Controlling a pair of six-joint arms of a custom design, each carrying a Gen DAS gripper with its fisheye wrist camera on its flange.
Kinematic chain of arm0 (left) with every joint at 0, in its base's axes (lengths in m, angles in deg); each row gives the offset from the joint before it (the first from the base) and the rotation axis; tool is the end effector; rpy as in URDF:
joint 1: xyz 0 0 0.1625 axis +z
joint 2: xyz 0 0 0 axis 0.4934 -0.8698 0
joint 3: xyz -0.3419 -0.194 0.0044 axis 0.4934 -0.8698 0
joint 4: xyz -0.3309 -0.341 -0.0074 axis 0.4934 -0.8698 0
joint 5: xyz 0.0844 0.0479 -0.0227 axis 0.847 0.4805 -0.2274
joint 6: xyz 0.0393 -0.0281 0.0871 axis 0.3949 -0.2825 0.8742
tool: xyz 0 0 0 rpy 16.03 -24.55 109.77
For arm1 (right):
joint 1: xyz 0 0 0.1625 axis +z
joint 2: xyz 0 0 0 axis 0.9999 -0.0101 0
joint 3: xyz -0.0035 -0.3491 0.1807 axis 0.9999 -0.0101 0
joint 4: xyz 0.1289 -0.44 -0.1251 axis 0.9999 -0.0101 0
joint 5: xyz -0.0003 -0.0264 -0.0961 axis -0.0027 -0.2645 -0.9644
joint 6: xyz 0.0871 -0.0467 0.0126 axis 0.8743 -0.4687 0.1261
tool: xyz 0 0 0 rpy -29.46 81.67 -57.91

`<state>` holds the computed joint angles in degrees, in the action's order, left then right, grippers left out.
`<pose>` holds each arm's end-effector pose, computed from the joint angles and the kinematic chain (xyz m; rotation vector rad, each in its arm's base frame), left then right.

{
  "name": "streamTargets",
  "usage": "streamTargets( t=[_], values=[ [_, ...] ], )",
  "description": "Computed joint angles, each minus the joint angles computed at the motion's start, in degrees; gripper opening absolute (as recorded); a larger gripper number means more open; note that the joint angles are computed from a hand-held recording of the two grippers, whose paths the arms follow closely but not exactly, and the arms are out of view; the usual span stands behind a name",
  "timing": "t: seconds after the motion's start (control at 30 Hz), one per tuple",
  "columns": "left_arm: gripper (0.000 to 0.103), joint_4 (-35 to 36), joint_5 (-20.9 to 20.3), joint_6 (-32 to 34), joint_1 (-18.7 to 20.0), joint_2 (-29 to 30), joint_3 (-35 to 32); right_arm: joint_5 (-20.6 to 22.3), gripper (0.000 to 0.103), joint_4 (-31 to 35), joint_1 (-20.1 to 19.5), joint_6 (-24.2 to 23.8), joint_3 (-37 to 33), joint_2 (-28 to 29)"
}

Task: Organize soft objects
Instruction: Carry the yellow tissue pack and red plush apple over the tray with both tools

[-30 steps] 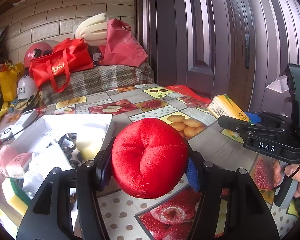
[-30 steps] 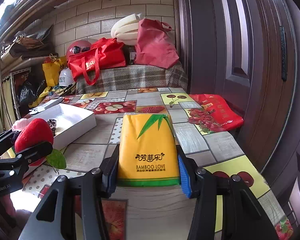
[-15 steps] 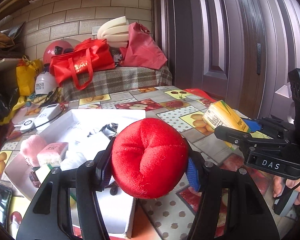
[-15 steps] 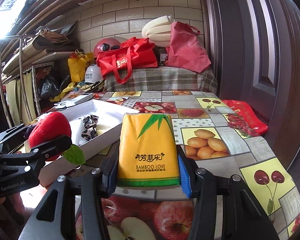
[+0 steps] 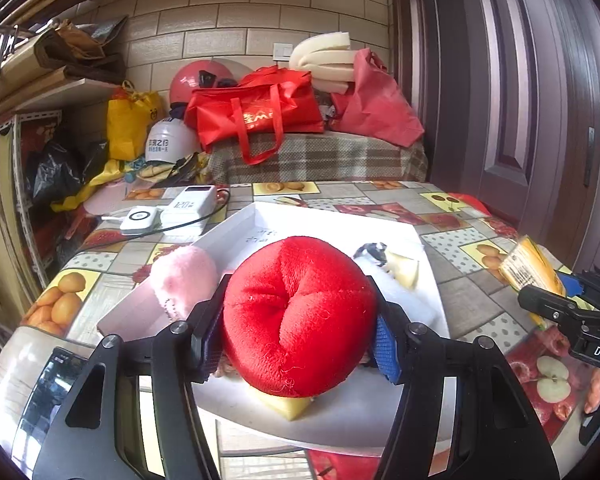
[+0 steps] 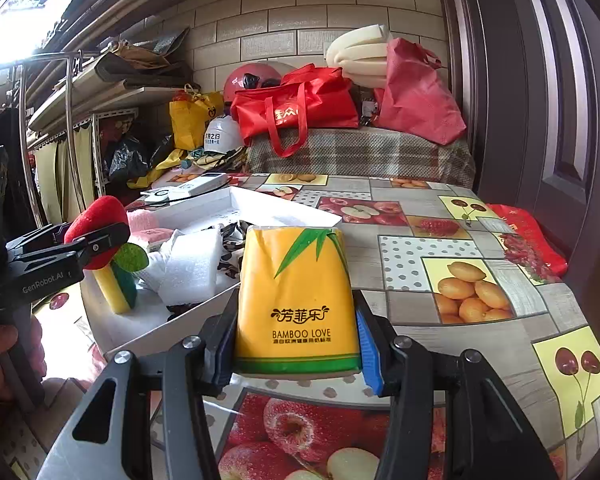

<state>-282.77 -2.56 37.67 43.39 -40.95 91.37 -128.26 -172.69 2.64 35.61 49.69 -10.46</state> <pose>-0.0406 -0.7231 0.1201 0.7028 2.1499 -1.3544 0.1418 -0.7021 0.0636 0.8390 -2.2152 1.1666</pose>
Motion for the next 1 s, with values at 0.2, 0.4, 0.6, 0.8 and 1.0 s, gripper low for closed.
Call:
streamTargets(
  t=[0.2,0.4,0.6,0.8,1.0],
  values=[
    [0.061,1.96,0.12,-4.40,1.77,-0.69,-1.69,0.08,0.050,2.14,0.95,-0.02,-2.12,1.90],
    [0.061,1.97,0.80,-2.90,2.02,0.31,-3.63,-0.14,0.050,3.50,1.88,-1.45,-4.02,3.69],
    [0.061,1.92,1.00,-0.98,1.96,0.96,-4.52,-0.64,0.050,5.25,2.41,-1.03,-5.84,4.96],
    [0.061,2.39,1.09,-1.80,2.07,1.05,-5.02,-0.11,0.050,6.08,2.82,-0.69,-6.94,5.83],
    [0.061,3.91,0.67,-4.10,2.54,0.82,-5.58,1.91,0.050,8.71,3.42,-2.81,-7.81,6.71]
  ],
)
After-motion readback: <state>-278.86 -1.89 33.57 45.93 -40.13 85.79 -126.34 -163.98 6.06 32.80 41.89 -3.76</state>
